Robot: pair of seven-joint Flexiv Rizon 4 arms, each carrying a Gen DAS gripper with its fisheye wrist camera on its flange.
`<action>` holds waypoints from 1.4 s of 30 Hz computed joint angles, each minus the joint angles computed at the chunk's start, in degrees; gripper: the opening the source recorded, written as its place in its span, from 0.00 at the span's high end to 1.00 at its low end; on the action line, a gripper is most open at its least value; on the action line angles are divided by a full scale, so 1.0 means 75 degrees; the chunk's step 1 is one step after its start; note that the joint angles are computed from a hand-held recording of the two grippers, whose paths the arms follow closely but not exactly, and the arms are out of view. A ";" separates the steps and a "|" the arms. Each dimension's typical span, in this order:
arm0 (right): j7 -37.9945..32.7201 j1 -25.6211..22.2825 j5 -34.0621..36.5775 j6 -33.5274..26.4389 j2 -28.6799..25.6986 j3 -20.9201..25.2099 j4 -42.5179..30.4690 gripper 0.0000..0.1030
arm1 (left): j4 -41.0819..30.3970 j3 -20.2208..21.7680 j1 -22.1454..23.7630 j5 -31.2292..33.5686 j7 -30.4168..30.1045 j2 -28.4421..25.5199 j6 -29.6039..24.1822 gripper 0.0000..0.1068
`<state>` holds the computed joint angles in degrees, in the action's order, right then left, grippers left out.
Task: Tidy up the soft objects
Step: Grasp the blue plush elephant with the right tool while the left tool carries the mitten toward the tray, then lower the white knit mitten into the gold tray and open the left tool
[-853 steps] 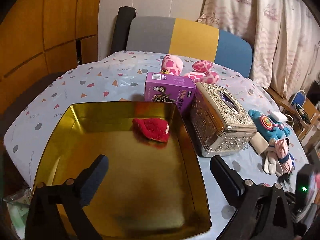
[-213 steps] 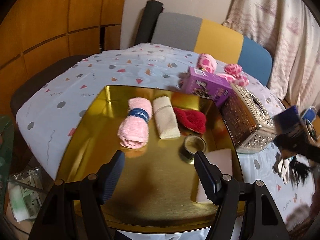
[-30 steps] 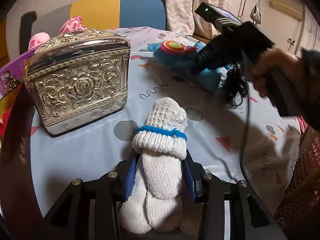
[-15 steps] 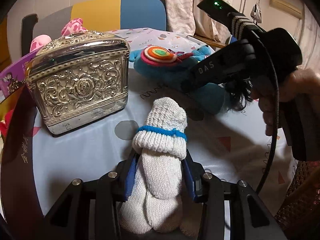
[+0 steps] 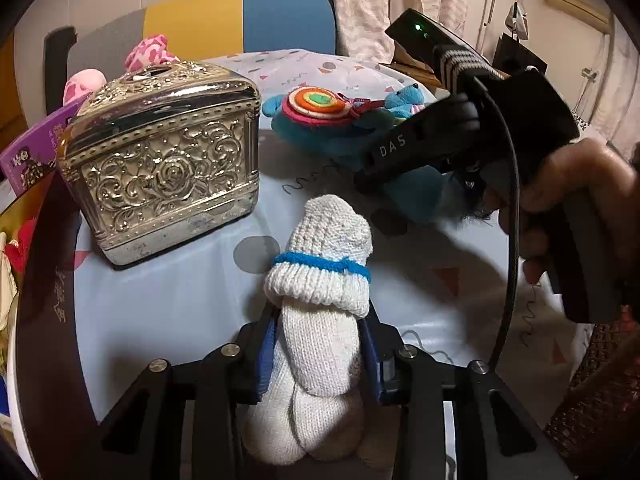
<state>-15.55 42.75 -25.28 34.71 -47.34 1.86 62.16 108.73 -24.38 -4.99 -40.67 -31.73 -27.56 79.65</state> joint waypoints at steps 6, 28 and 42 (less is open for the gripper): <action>-0.0311 0.0203 -0.0327 -0.0483 -0.0131 -0.0108 -0.0235 0.58 | 0.0081 0.0251 -0.0102 0.0062 -0.0132 0.0316 -0.0270 0.68; -0.0580 0.0361 -0.0593 -0.0797 -0.0233 -0.0239 -0.0372 0.60 | 0.0267 0.1385 -0.0551 -0.2317 0.0772 0.1628 -0.0715 0.67; -0.0675 0.0380 -0.0674 -0.0871 -0.0247 -0.0245 -0.0380 0.60 | 0.0015 0.1810 0.0127 -0.0961 -0.0955 0.1444 0.0109 0.67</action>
